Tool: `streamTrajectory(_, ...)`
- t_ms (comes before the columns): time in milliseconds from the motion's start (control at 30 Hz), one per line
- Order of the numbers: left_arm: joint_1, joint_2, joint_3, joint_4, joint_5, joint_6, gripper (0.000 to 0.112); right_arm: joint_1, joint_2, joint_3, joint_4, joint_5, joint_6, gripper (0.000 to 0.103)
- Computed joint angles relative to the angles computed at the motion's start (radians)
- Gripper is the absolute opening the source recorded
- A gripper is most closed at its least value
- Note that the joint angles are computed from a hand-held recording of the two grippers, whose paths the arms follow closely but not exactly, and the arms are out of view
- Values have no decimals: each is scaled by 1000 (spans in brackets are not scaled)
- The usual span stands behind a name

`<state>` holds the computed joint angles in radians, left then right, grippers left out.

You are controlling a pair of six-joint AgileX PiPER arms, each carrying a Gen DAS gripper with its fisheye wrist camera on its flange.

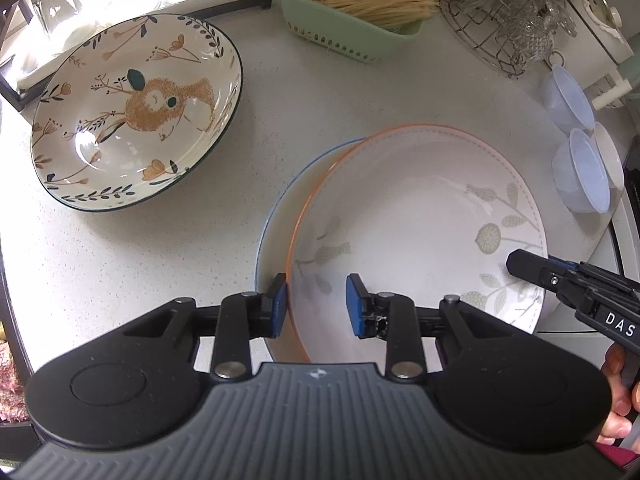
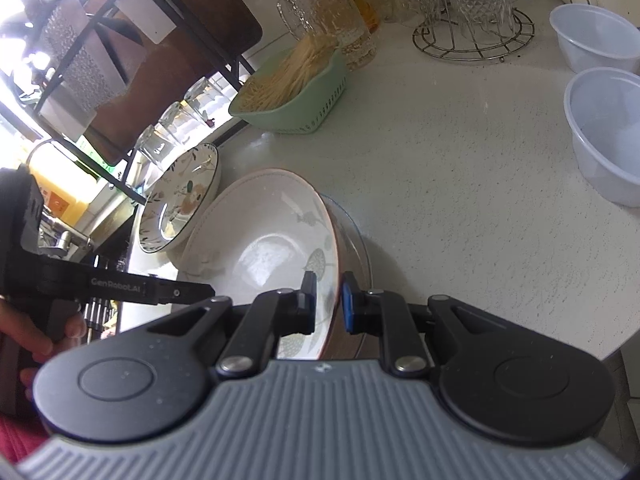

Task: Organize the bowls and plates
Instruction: 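Lift the leaf-pattern plate and lower it onto the rose plate, then open both grippers and lift them off the stacked plates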

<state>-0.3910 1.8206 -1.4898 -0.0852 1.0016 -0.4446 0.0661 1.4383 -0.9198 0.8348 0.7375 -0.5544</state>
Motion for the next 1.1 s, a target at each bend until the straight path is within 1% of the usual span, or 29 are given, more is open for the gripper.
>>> streamTrajectory(100,12,-1,3,-17,-2,-48,34,-7,5,2,9,8,-31,17)
streamTrajectory(267,49,-23,41,-82,-36,-84,34,-16,22,-13,1,31,-50,17)
streamTrajectory(400,56,-42,64,-89,-53,-114,34,-4,36,-31,-26,38,-46,17)
streamTrajectory(633,75,-81,105,-123,-63,-140,34,6,62,-54,-42,56,-37,17)
streamTrajectory(833,121,-142,160,-185,-63,-167,34,22,95,-74,-51,65,-31,17)
streamTrajectory(1000,142,-193,194,-195,-85,-182,34,26,110,-88,-45,62,-41,17)
streamTrajectory(1100,130,-211,187,-140,-90,-223,34,33,119,-103,-48,56,-39,17)
